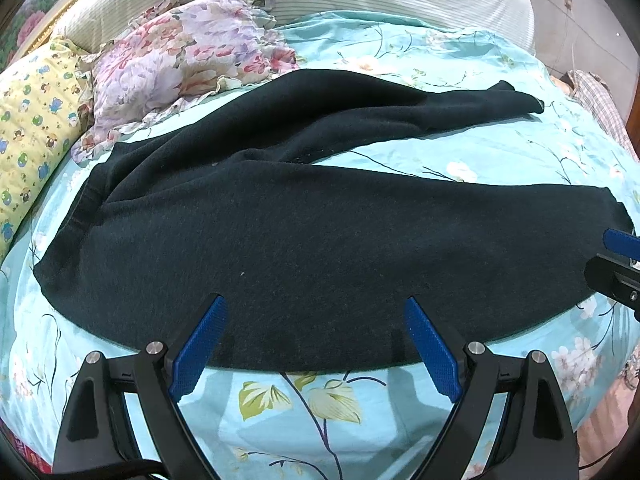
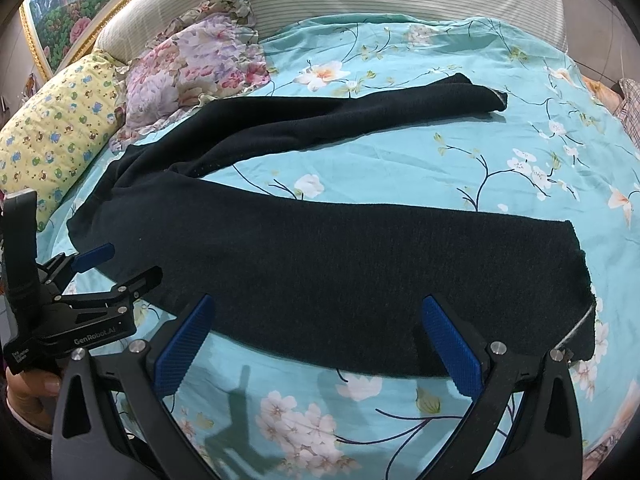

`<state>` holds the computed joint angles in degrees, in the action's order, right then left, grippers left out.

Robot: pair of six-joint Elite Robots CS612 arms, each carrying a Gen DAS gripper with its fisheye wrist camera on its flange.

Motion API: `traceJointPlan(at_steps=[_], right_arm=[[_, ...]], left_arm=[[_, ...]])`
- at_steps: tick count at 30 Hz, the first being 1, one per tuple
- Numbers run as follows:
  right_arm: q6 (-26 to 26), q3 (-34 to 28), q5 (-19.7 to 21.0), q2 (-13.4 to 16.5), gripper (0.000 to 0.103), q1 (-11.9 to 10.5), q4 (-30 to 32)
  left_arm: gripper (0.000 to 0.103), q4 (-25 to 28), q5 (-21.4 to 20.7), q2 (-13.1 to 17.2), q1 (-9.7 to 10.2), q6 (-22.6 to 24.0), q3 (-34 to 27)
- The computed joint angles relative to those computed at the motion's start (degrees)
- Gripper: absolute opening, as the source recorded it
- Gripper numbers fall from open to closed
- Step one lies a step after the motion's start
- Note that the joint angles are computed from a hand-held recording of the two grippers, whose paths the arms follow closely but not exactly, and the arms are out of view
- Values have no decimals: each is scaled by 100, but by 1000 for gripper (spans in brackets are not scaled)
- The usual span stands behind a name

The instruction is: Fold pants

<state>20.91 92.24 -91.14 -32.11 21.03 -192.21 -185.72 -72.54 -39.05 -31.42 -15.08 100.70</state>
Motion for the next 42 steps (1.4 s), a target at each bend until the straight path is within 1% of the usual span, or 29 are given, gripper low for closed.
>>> traceJointPlan(at_steps=[4, 7, 9, 11, 12, 13, 15, 19, 22, 23, 26, 29, 33, 35, 38, 42], right_arm=[[25, 2, 32, -5, 103, -12, 18], [34, 10, 34, -7, 103, -17, 12], [67, 21, 72, -11, 103, -35, 1], [107, 37, 117, -13, 103, -49, -21], [130, 46, 141, -15, 103, -59, -36], [148, 48, 152, -17, 103, -65, -38], [187, 54, 154, -20, 103, -79, -62], [219, 49, 170, -28, 103, -119, -80], [261, 26, 193, -39, 103, -177, -97], [304, 16, 225, -41, 103, -213, -114], [440, -29, 336, -46, 103, -332, -128], [596, -93, 412, -40, 103, -448, -143], [868, -230, 527, -9, 103, -625, -144], [991, -314, 586, 12, 103, -704, -121], [1192, -488, 669, 70, 103, -836, -3], [1366, -719, 737, 155, 103, -974, 161]], left_arm=[[91, -15, -173, -1, 26, -35, -6], [91, 77, -156, -19, 17, 6, -10], [91, 111, -57, -22, -2, 105, -12], [91, 149, -46, -31, -11, 196, -19], [91, 226, -142, -52, 7, 186, -27], [91, 244, -151, -55, 10, 216, -38], [91, 108, -75, -14, 3, 279, -62], [91, 218, -246, -4, 36, 338, -160], [91, 284, -306, 27, 58, 565, -310], [91, 401, -354, 23, 77, 611, -364], [91, 689, -459, 62, 131, 821, -626], [91, 780, -539, 129, 172, 1087, -888], [91, 1046, -865, 246, 274, 1359, -1337], [91, 1225, -1040, 349, 325, 1477, -1643], [91, 1625, -1194, 530, 377, 1679, -2162], [91, 2060, -1444, 767, 417, 1995, -2744]])
